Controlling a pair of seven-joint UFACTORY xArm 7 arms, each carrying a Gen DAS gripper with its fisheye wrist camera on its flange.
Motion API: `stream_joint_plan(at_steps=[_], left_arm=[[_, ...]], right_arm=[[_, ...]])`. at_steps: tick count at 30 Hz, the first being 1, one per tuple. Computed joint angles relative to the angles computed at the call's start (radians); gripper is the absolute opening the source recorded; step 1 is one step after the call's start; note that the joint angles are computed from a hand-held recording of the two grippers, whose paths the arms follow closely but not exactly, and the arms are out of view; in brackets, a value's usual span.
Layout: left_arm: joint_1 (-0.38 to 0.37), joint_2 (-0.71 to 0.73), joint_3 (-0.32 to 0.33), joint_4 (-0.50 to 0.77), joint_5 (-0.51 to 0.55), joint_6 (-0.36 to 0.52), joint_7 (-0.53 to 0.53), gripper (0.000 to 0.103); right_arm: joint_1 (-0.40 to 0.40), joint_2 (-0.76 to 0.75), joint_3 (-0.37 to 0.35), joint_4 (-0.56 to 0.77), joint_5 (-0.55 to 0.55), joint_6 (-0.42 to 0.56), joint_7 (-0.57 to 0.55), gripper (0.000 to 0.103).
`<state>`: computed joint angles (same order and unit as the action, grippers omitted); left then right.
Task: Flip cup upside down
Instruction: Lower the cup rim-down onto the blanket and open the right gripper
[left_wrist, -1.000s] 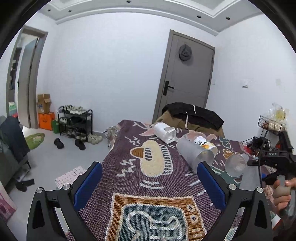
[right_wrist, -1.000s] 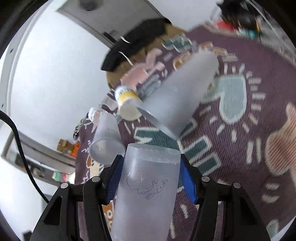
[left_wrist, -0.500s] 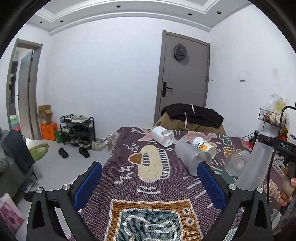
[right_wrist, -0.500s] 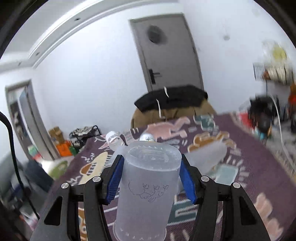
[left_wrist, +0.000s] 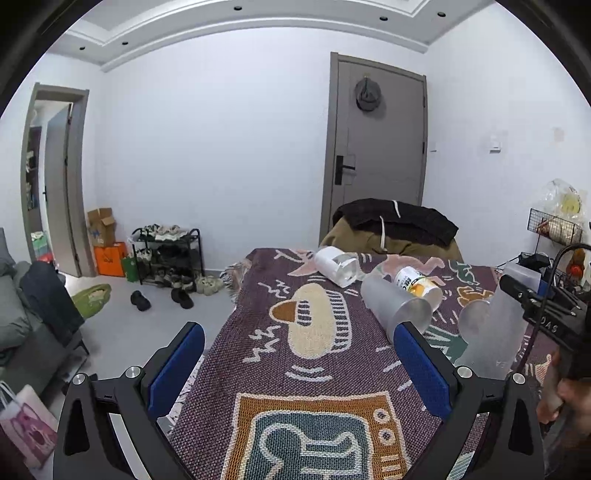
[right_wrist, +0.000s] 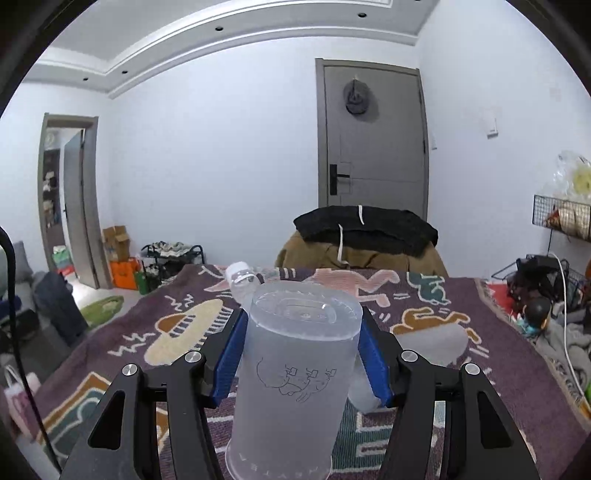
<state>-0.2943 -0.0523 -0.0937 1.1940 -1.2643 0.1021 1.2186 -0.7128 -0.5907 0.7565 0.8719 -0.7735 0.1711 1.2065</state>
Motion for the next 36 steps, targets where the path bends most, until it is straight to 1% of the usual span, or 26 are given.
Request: stream_joint_plan(at_steps=[2, 3, 5, 6, 8, 9, 10, 12, 14, 15, 19, 22, 25, 28, 29, 31, 33, 35, 36], left_arm=[[0.007, 0.012, -0.001, -0.001, 0.052, 0.004, -0.06, 0.103], [0.009, 0.014, -0.002, -0.002, 0.063, 0.005, -0.071, 0.103], [0.014, 0.024, -0.003, -0.003, 0.077, 0.011, -0.086, 0.103], [0.018, 0.027, -0.004, -0.005, 0.101, 0.016, -0.112, 0.103], [0.03, 0.04, -0.006, -0.003, 0.174, 0.043, -0.187, 0.103], [0.035, 0.043, -0.008, -0.002, 0.205, 0.052, -0.216, 0.103], [0.039, 0.048, -0.01, -0.003, 0.247, 0.057, -0.252, 0.103], [0.043, 0.044, -0.016, -0.011, 0.287, 0.052, -0.282, 0.103], [0.041, 0.035, -0.019, -0.019, 0.273, 0.042, -0.269, 0.103], [0.039, 0.031, -0.019, -0.022, 0.262, 0.04, -0.259, 0.103], [0.032, 0.021, -0.012, -0.028, 0.265, 0.037, -0.273, 0.103], [0.026, 0.018, -0.008, -0.022, 0.245, 0.05, -0.265, 0.103], [0.016, 0.008, -0.008, -0.026, 0.226, 0.048, -0.234, 0.103], [0.006, -0.002, -0.002, -0.029, 0.196, 0.057, -0.201, 0.103], [0.002, -0.008, 0.002, -0.031, 0.174, 0.065, -0.182, 0.103], [-0.002, -0.014, 0.006, -0.033, 0.152, 0.076, -0.162, 0.103], [-0.003, -0.019, 0.01, -0.034, 0.146, 0.093, -0.159, 0.103], [-0.005, -0.022, 0.009, -0.038, 0.154, 0.101, -0.172, 0.103], [-0.008, -0.026, 0.01, -0.04, 0.141, 0.1, -0.161, 0.103]], right_arm=[[-0.038, -0.001, 0.038, 0.008, -0.019, 0.006, 0.013, 0.059], [-0.045, 0.002, 0.047, 0.008, -0.023, 0.007, 0.015, 0.059], [-0.042, 0.023, 0.059, 0.013, -0.023, 0.023, 0.012, 0.059], [-0.033, 0.039, 0.062, 0.018, -0.021, 0.042, 0.008, 0.059], [-0.05, 0.021, 0.083, 0.021, -0.052, 0.066, 0.044, 0.059], [-0.046, 0.019, 0.09, 0.03, -0.057, 0.105, 0.047, 0.059], [-0.036, 0.023, 0.088, 0.033, -0.062, 0.126, 0.055, 0.059], [-0.02, 0.019, 0.08, 0.028, -0.08, 0.139, 0.088, 0.059], [0.002, 0.014, 0.066, 0.019, -0.108, 0.145, 0.105, 0.059], [0.018, 0.013, 0.056, 0.014, -0.118, 0.15, 0.109, 0.059], [0.112, 0.022, -0.007, -0.003, -0.138, 0.18, 0.092, 0.059], [0.159, 0.029, -0.036, -0.008, -0.171, 0.195, 0.101, 0.059], [0.206, 0.045, -0.06, -0.008, -0.196, 0.23, 0.105, 0.063], [0.271, 0.065, -0.116, -0.016, -0.195, 0.243, 0.103, 0.076], [0.301, 0.069, -0.149, -0.025, -0.186, 0.231, 0.096, 0.079], [0.355, 0.072, -0.21, -0.044, -0.181, 0.186, 0.096, 0.093], [0.403, 0.071, -0.267, -0.061, -0.179, 0.138, 0.093, 0.098], [0.449, 0.064, -0.321, -0.078, -0.147, 0.096, 0.06, 0.098], [0.46, 0.059, -0.335, -0.085, -0.13, 0.083, 0.044, 0.098]])
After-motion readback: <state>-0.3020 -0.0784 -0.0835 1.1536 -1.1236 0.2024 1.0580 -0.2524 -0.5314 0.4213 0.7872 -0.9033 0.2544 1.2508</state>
